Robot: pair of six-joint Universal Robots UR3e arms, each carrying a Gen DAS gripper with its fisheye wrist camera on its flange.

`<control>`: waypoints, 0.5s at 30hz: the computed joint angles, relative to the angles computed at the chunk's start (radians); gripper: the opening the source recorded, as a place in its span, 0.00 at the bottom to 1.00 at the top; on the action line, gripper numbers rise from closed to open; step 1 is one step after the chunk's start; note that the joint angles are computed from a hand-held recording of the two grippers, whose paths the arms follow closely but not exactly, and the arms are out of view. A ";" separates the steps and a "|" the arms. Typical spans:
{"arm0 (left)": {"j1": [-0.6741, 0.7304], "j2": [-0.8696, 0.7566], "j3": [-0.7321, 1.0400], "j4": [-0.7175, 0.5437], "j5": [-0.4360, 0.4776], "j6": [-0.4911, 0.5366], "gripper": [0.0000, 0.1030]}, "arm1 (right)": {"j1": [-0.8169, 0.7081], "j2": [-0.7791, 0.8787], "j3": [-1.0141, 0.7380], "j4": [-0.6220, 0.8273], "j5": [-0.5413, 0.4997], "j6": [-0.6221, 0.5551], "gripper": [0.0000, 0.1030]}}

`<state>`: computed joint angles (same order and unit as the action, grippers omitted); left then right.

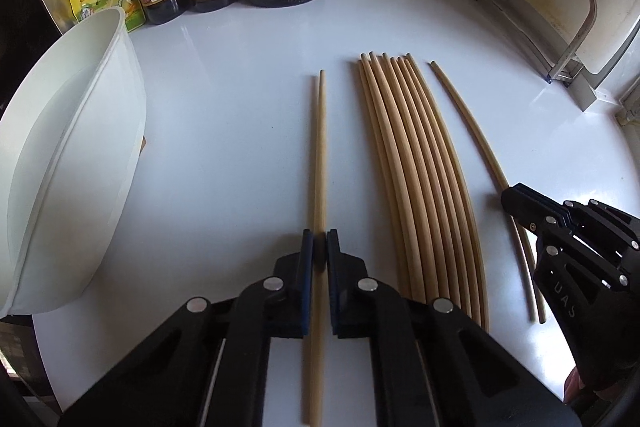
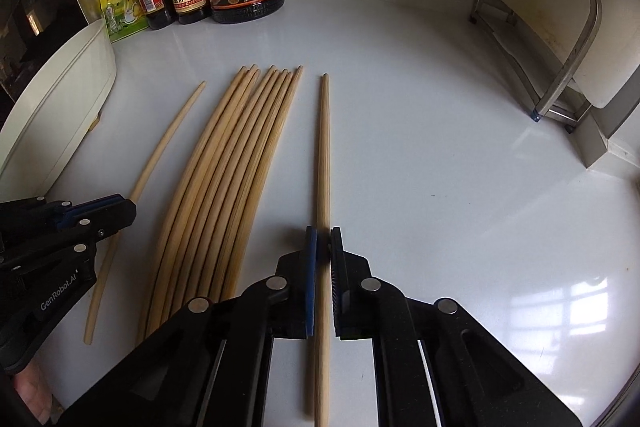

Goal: Organize utensils
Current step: 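Grasp one wooden chopstick with the left tool while the right tool grasps another, then carry the held chopsticks with both tools over the white basin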

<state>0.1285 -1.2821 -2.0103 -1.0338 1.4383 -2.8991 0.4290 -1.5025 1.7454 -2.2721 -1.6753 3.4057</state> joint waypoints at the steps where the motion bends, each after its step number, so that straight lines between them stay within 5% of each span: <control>1: 0.007 -0.002 0.010 -0.019 -0.006 0.009 0.07 | -0.002 -0.008 -0.002 0.008 0.005 0.005 0.06; 8: 0.079 0.050 0.108 -0.162 -0.068 0.081 0.07 | 0.003 -0.047 -0.076 0.082 0.036 0.056 0.06; 15: 0.261 0.066 0.313 -0.392 -0.198 0.221 0.07 | 0.076 0.037 -0.335 0.191 0.021 0.117 0.06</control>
